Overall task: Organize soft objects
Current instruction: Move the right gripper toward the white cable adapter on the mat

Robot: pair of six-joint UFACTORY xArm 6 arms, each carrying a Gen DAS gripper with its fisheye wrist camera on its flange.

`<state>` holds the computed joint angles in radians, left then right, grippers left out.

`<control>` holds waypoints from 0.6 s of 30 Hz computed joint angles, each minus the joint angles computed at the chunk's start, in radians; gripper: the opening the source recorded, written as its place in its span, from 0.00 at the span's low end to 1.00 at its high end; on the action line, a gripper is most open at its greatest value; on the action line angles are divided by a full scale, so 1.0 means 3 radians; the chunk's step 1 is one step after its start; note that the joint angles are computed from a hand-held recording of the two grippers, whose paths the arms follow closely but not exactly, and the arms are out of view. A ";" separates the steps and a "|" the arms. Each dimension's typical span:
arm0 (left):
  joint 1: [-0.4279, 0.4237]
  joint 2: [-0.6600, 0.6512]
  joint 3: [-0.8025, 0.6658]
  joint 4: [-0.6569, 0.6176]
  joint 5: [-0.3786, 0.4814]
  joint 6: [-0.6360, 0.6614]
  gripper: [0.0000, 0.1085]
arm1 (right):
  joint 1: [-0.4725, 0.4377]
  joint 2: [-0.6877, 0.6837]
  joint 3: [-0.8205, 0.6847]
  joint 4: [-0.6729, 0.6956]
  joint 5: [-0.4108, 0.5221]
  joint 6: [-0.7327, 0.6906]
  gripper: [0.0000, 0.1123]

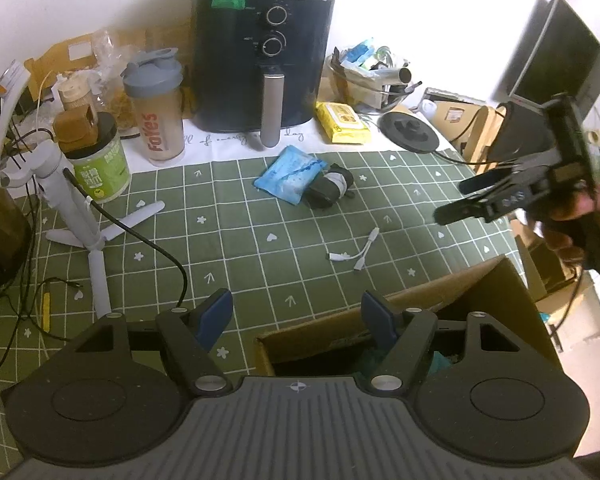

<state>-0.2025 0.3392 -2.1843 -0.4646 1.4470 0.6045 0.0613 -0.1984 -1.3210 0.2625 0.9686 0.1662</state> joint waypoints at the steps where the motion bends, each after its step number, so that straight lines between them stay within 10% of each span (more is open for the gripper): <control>1: 0.0004 0.0005 -0.0011 -0.0005 0.0010 -0.0017 0.65 | -0.0028 0.0074 -0.0032 0.0073 0.0007 -0.0054 0.92; 18: 0.0138 -0.0009 0.0021 0.0098 0.0054 -0.0278 0.65 | -0.0133 0.0922 -0.0308 0.0922 0.0265 -0.0754 0.68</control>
<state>-0.1611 0.3364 -2.1781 -0.4351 1.4633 0.5211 0.0215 0.0782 -1.4135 0.5390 1.0482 -0.0599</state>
